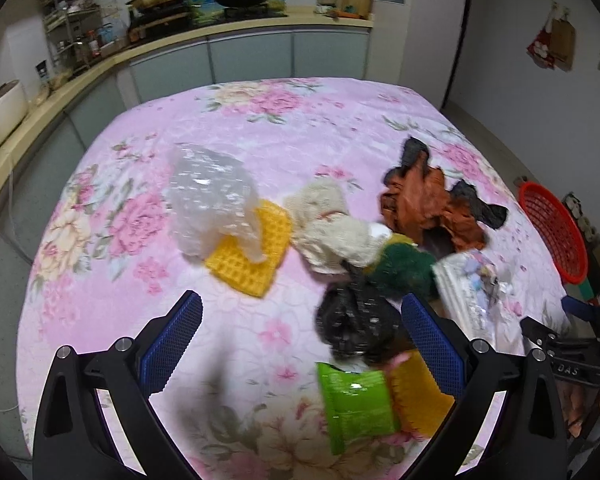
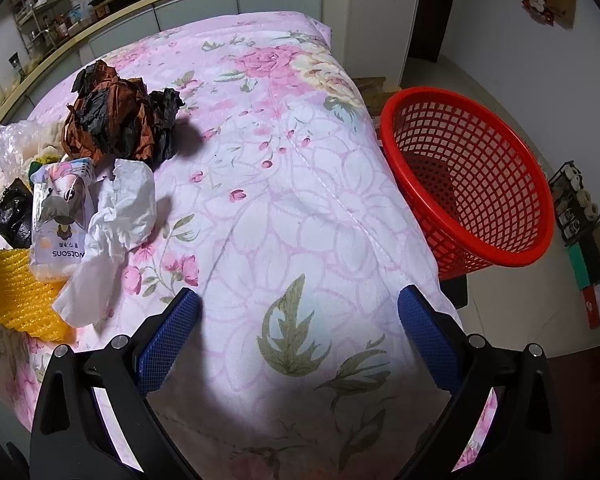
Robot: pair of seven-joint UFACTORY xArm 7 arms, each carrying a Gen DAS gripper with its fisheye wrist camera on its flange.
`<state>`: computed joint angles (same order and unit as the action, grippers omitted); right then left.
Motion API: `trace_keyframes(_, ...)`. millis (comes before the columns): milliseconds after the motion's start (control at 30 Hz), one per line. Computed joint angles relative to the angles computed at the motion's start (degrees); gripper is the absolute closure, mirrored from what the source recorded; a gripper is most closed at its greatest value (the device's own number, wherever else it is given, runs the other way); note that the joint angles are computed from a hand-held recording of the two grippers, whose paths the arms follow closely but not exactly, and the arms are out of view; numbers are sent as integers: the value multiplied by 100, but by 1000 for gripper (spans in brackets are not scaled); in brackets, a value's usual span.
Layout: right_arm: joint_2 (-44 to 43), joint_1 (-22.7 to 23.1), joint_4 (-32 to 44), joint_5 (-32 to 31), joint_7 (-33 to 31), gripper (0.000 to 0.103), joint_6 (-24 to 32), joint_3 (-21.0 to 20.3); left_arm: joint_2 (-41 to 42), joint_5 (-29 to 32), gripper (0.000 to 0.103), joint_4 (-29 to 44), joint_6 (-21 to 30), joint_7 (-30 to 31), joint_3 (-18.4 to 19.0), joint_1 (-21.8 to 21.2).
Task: Collect trash
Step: 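Move both tools over the trash pile on the bedspread, then grasp the black plastic bag with the left tool while the right tool grasps the printed snack packet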
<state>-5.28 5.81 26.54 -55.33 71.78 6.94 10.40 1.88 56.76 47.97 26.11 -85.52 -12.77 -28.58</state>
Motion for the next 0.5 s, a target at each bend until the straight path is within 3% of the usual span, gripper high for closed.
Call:
trace_keyframes(100,16,179,-7,777,-740,6,78,-103,199,-103,7,101,-183,192,34,6)
trace_keyframes(200,50,143,16,928,-892,6,58,-84,403,-323,11,177,-422,404,129,-5)
trace_keyframes(367,44,93,17,778,-778,6,-30,-62,675,-673,39,296,-605,852,281,-139)
trace_keyframes(500,-106,14,-40,831,-871,6,-204,30,651,-618,67,224,-862,819,449,-248)
